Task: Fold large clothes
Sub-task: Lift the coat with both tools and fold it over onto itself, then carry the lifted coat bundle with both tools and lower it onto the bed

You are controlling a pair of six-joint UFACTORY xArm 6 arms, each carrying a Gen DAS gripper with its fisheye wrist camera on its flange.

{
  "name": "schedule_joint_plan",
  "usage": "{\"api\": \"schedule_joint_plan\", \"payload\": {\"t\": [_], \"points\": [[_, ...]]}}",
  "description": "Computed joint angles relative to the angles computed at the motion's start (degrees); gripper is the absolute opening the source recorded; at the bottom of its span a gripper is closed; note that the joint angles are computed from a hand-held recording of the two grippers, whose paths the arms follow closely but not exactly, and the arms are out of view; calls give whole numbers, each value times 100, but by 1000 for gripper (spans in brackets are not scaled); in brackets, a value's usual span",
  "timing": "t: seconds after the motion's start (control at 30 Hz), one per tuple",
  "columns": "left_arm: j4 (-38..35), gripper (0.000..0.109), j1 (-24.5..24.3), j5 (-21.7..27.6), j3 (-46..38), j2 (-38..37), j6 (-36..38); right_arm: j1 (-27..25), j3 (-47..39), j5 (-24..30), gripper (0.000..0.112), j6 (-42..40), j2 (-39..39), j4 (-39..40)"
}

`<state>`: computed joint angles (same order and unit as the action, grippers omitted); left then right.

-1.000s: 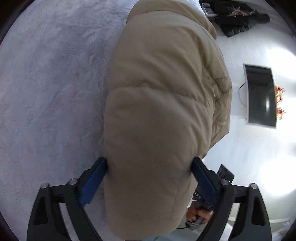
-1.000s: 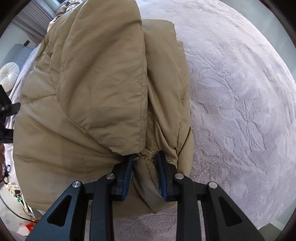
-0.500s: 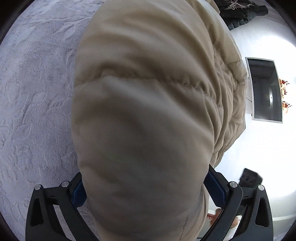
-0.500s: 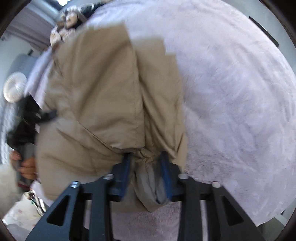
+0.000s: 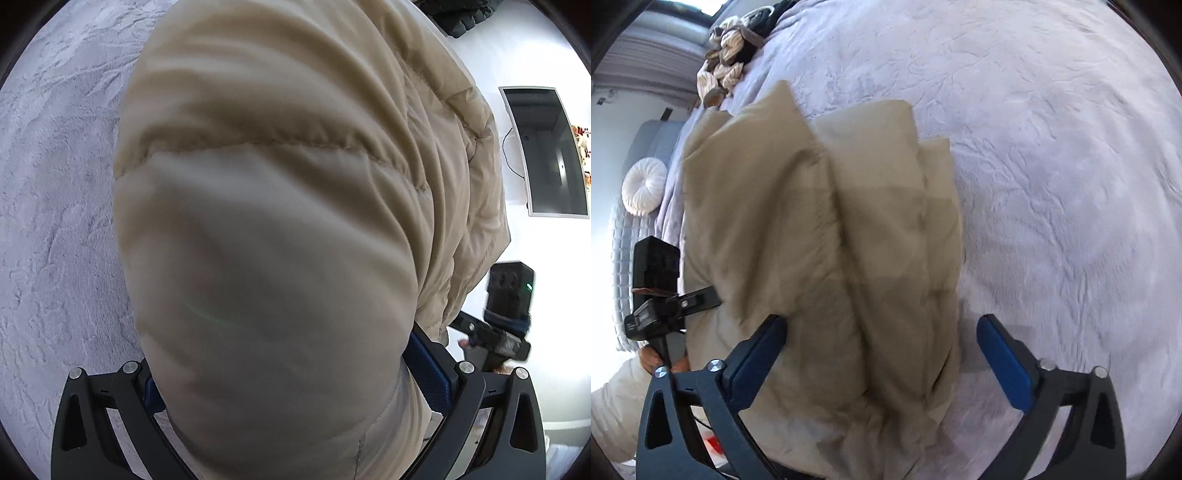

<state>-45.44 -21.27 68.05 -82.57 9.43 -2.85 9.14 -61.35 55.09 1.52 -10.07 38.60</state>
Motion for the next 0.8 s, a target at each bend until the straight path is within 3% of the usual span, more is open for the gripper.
{"api": "schedule_joint_plan", "payload": {"t": [0.2, 0.3, 0.43, 0.53, 0.73, 0.8], "points": [[-396, 103, 272, 172, 211, -42, 390, -494, -298, 677, 103, -1498, 861, 1897], [-597, 103, 368, 231, 227, 43, 522, -476, -373, 751, 103, -1991, 1186, 2663], [-674, 103, 439, 229, 253, 40, 572, -378, -567, 752, 103, -2074, 1520, 3104], [-653, 93, 502, 184, 368, -123, 670, -343, -509, 721, 101, -1952, 1459, 3092], [-746, 82, 759, 433, 301, -285, 937, -315, -434, 776, 61, -1680, 1313, 3384], [-796, 82, 866, 626, 144, -265, 1148, -223, -401, 653, 54, -1649, 1168, 3382]]}}
